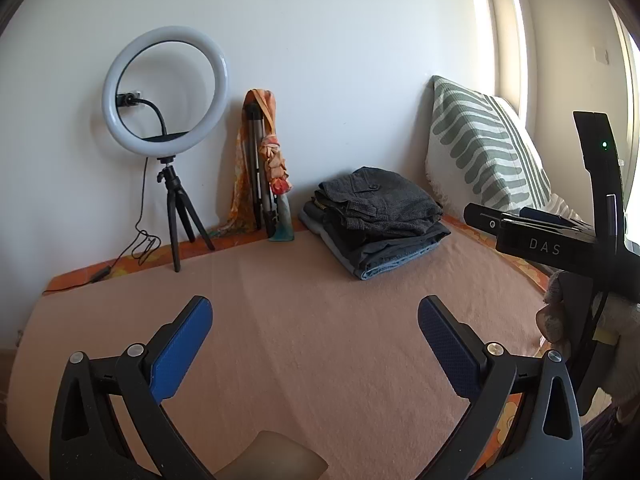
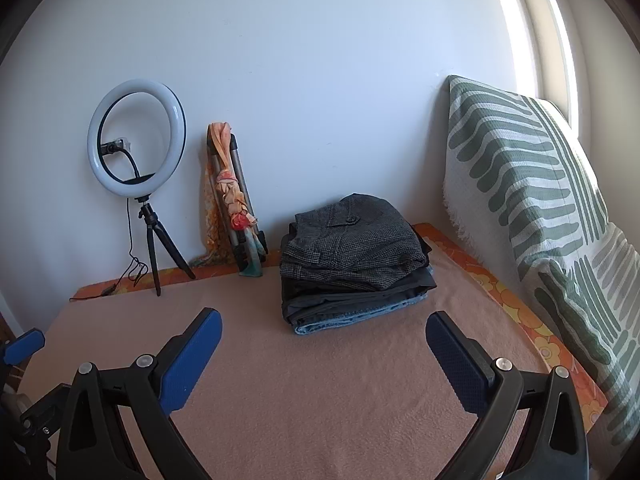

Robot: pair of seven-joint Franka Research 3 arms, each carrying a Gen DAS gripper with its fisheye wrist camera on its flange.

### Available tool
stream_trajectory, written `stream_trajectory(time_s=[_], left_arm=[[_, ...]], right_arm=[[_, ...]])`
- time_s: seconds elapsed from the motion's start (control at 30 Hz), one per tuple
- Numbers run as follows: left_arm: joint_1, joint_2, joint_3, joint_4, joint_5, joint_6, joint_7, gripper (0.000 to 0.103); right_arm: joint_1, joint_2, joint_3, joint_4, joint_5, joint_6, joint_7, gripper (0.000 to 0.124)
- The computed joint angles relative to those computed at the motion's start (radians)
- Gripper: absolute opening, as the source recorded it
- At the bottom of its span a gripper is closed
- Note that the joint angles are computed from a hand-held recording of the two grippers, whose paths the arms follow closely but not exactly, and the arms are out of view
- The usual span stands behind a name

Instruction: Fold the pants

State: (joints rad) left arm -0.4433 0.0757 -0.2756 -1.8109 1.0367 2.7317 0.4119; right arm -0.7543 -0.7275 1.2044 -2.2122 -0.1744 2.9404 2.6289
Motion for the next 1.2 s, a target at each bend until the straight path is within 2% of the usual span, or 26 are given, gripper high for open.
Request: stream_trajectory(time_s=[0.9, 1.2], left_arm=[[-0.004, -0.012, -0.008, -0.007, 0.027, -0.031, -0.017, 0.102], [0.001, -0.018, -0.009, -0.01, 0.037, -0.042, -0.031, 0.102]], right_arm=[[0.0, 0.011, 0.011, 0.004, 0.001, 0.005, -0.004, 0.103], [-0.016, 0.013, 0.033, 0.025, 0.006, -0.006, -0.011, 0.103]])
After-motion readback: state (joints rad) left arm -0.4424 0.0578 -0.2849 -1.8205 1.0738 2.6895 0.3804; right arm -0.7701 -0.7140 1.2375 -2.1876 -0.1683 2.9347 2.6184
